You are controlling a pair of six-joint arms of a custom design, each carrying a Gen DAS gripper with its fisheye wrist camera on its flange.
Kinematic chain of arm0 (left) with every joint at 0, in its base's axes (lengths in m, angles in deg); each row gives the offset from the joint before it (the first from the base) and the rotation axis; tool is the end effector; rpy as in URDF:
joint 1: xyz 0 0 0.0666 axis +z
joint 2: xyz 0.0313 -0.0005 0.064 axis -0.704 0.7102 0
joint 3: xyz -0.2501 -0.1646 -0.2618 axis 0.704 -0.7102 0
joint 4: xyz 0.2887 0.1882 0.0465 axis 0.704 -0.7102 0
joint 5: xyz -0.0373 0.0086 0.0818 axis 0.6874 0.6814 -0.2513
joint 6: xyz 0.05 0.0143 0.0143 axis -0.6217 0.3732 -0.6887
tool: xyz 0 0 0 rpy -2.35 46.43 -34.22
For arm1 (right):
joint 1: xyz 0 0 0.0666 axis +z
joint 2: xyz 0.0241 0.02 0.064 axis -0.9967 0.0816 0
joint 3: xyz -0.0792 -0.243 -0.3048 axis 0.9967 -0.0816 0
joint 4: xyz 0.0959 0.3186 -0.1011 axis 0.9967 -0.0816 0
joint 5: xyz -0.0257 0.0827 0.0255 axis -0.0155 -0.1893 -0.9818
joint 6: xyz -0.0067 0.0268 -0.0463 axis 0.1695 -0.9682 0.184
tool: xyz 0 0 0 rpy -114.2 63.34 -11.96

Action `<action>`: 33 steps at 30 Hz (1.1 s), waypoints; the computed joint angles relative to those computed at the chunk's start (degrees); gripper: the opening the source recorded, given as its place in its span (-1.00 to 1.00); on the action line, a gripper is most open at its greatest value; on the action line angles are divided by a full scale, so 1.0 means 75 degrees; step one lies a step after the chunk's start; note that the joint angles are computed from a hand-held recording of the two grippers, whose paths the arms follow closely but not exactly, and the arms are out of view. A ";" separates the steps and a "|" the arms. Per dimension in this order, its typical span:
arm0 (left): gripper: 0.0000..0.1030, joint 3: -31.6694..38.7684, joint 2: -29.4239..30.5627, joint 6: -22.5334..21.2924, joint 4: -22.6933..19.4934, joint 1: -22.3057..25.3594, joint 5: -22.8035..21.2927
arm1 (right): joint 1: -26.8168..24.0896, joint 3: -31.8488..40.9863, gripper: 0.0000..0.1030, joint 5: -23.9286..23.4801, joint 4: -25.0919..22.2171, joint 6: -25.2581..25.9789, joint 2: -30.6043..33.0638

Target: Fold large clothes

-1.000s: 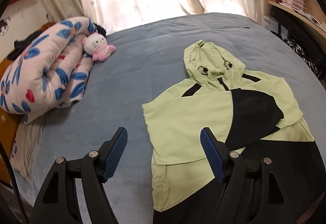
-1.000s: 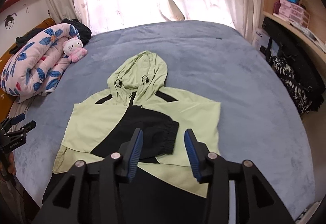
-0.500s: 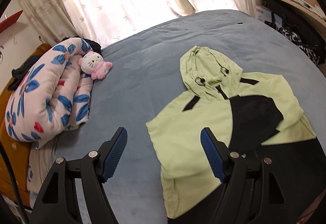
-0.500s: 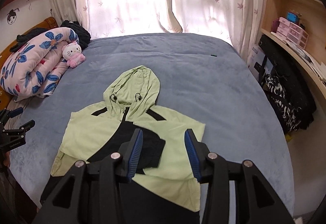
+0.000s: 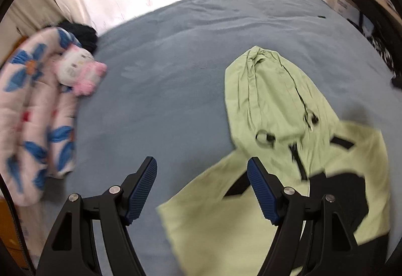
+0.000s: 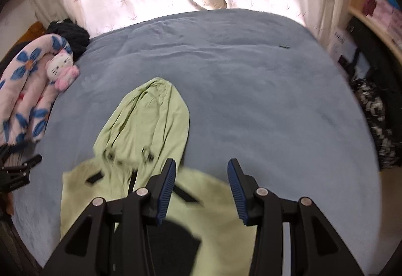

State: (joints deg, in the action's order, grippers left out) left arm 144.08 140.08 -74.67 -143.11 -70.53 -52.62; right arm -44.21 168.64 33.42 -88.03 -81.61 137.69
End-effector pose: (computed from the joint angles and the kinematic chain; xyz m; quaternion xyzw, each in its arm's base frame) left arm 0.4168 -0.1964 0.4916 0.2237 0.9454 0.0209 0.2362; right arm 0.2880 0.2353 0.5041 0.1422 0.9581 0.0295 0.2467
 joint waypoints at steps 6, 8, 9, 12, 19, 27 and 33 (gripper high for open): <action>0.42 0.0672 0.1669 0.0204 0.0555 0.0145 0.0330 | -0.1208 -0.1468 -0.16 -0.1592 0.2887 0.0319 0.0447; 0.42 0.0952 0.2192 0.0384 0.0728 0.0221 0.0631 | -0.1374 -0.1704 -0.16 -0.1910 0.3557 0.0290 0.0644; 0.42 0.1028 0.2377 0.0465 0.0829 0.0237 0.0762 | -0.1480 -0.1819 -0.16 -0.2081 0.3894 0.0295 0.0769; 0.42 0.1345 0.2973 0.0738 0.0974 0.0310 0.1150 | -0.1747 -0.2114 -0.16 -0.2589 0.4775 0.0386 0.1103; 0.42 0.1725 0.3818 0.1137 0.1372 0.0346 0.2103 | -0.2029 -0.2177 -0.16 -0.2855 0.5526 0.0467 0.1810; -0.91 0.1444 0.3736 0.1237 0.2116 0.0215 0.2309 | -0.1551 -0.1201 -0.89 -0.2100 0.5028 0.1201 0.2479; -0.96 0.0586 0.2913 0.1406 0.2680 0.0300 0.1963 | -0.1159 -0.1176 -0.92 -0.0848 0.4693 0.1265 0.1800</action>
State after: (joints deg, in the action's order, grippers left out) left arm 148.48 161.93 -64.12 -123.01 -68.28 -37.89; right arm -52.90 159.82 27.06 -52.84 -72.12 151.19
